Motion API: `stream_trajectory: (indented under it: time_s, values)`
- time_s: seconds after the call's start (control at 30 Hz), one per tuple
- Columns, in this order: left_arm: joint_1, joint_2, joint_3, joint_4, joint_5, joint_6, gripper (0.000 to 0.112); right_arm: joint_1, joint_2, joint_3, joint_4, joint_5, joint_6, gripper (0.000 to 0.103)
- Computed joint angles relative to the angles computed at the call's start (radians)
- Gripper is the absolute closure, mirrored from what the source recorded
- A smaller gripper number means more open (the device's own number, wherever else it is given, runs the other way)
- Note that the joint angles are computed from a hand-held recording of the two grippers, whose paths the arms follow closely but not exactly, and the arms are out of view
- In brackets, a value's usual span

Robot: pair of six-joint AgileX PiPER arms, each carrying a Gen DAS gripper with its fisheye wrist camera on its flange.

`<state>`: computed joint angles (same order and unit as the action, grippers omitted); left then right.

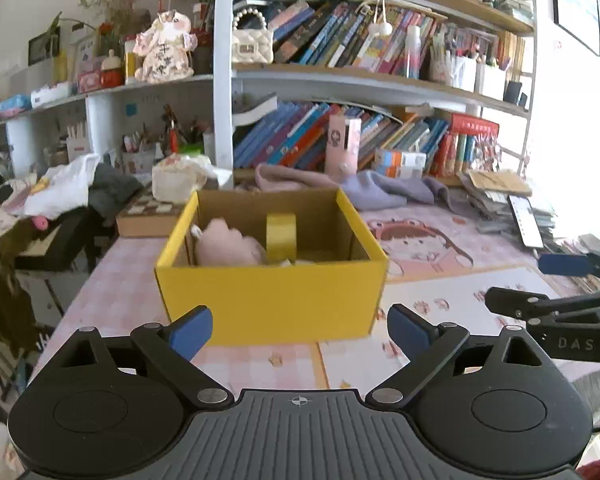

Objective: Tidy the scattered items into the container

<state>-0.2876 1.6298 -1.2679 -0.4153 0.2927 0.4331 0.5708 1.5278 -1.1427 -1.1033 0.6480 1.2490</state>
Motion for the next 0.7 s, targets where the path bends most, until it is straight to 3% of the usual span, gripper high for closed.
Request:
stream_trajectory:
  time_s: [0.13, 0.23, 0.4, 0.7]
  values:
    - [-0.039, -0.025, 0.063, 0.073, -0.019, -0.070, 0.015, 0.042, -0.036, 0.064, 0.038, 0.076, 0.061, 0.021]
    - [-0.069, -0.010, 0.054, 0.194, 0.017, -0.185, 0.015, 0.048, -0.049, 0.086, 0.083, 0.108, 0.051, 0.017]
    - [-0.091, 0.010, 0.035, 0.244, 0.067, -0.253, 0.014, 0.055, -0.086, 0.135, 0.109, 0.128, 0.070, 0.003]
    - [-0.131, 0.009, 0.035, 0.367, 0.147, -0.387, 0.009, 0.037, -0.108, 0.168, 0.206, 0.125, 0.032, 0.000]
